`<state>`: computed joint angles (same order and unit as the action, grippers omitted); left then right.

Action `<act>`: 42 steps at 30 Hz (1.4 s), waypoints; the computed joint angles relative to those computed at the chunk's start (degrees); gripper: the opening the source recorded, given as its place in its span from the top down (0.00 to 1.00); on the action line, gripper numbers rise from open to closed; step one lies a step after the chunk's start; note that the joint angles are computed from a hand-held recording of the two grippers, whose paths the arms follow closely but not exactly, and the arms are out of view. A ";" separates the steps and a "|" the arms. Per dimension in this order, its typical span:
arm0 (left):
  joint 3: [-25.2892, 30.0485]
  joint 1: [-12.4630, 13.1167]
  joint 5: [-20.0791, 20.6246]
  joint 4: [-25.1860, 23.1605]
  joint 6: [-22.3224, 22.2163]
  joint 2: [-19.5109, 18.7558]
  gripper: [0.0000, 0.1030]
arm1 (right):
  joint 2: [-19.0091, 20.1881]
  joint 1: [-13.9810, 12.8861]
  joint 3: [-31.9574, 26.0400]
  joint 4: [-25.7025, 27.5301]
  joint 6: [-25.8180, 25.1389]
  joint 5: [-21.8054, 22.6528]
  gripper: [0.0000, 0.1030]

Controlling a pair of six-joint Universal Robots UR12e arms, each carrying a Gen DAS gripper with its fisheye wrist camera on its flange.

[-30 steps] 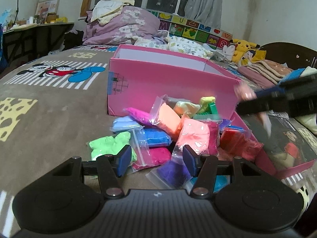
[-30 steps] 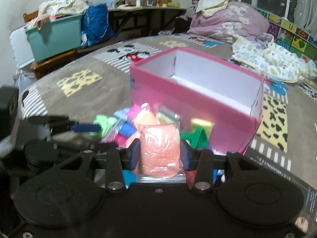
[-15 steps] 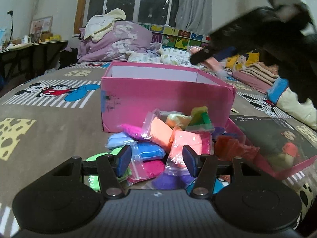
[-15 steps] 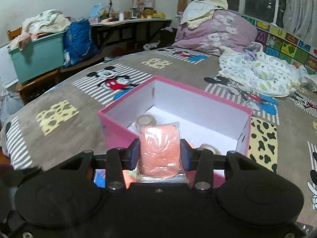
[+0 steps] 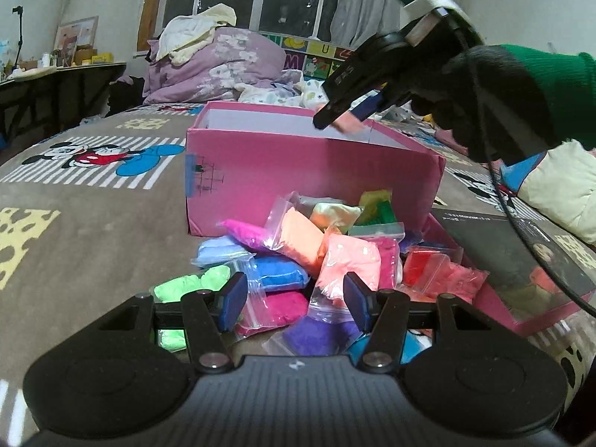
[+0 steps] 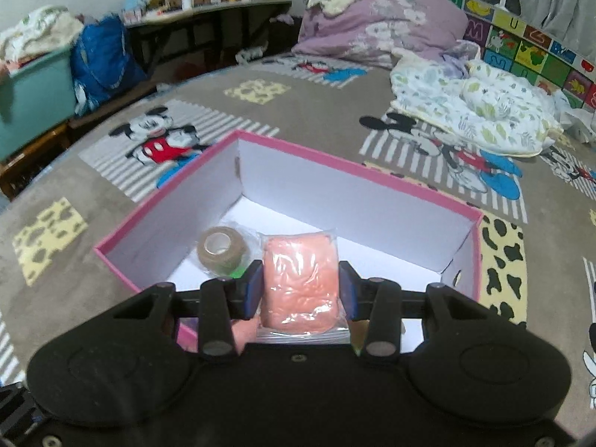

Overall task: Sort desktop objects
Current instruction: 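Lift the peach clay packet with the right gripper over the pink box, then lower the peach packet into the pink box and open the right gripper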

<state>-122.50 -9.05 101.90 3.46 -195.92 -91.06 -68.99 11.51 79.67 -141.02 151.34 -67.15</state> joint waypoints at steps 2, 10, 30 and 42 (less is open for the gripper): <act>0.00 0.09 -0.28 -0.05 -0.09 -0.03 0.46 | 0.75 0.46 -1.04 1.45 -0.66 -1.40 0.60; -0.01 0.45 -1.38 -0.38 -0.47 -0.11 0.46 | 3.18 1.83 -4.21 5.77 -2.24 -5.75 0.60; 0.14 1.13 -2.97 -1.34 -1.34 -0.20 0.46 | 6.95 2.97 -10.24 15.17 -2.89 -10.15 0.59; 0.23 1.00 -2.72 -1.60 -0.61 -0.29 0.46 | 5.49 2.35 -7.96 11.07 -1.12 -8.61 0.42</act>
<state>-122.27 -8.05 99.18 1.86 -196.53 -91.34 -63.50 13.86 71.71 -129.95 150.22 -75.77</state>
